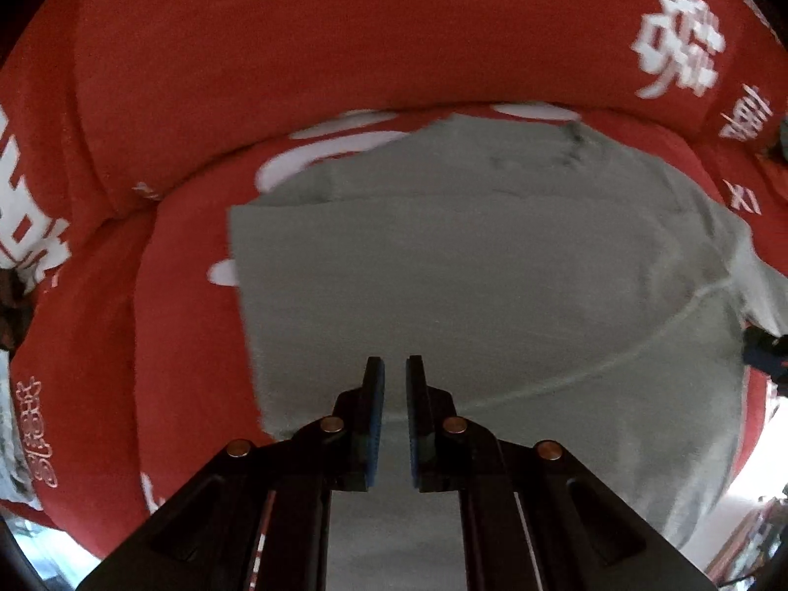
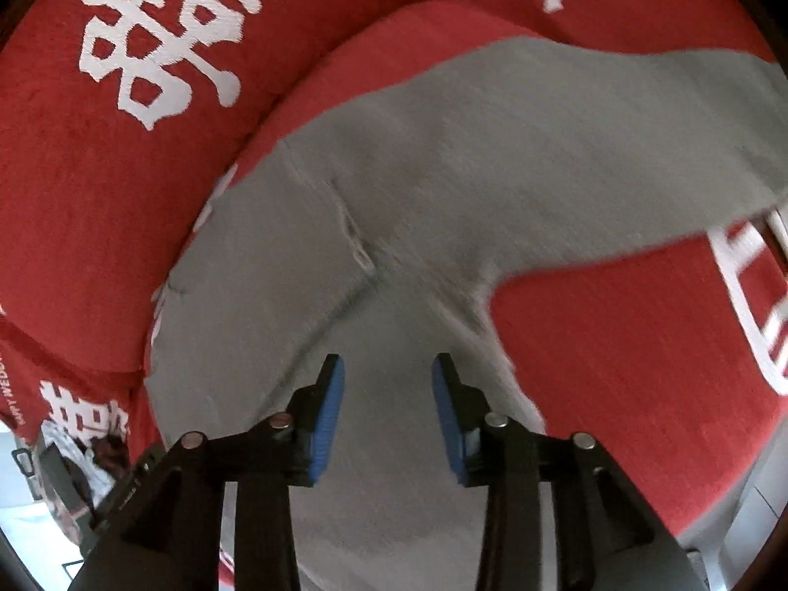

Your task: Fold small clothes

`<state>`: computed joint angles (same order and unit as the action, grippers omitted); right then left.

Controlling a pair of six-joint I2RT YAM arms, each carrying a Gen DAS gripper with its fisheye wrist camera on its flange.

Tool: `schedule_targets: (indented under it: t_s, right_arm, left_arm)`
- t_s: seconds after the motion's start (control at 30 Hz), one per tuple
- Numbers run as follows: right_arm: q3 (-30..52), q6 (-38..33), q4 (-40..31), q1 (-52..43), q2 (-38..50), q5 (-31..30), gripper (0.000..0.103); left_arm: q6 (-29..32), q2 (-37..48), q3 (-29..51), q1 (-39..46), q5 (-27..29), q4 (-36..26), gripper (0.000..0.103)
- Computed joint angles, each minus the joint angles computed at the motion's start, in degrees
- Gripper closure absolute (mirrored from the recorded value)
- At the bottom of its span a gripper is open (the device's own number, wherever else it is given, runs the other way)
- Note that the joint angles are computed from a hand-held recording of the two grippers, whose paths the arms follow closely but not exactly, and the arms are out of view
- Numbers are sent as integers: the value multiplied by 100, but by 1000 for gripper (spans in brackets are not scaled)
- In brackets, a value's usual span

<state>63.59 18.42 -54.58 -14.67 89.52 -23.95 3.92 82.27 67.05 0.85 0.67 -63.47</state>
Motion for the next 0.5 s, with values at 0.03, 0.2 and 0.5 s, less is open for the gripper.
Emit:
schedule_targets:
  t_s: [0.03, 0.2, 0.5]
  right_arm:
    - [-100, -53, -64, -73, -96, -49, 62]
    - [-576, -299, -210, -663, -377, -413, 61]
    - [-470, -1146, -331, -2743, -81, -760, 57]
  left_arm:
    - [-109, -27, 6, -182, 14, -52, 57]
    - [-727, -158, 74, -1293, -207, -176, 0]
    - [-1508, 825, 817, -2712, -223, -279, 0]
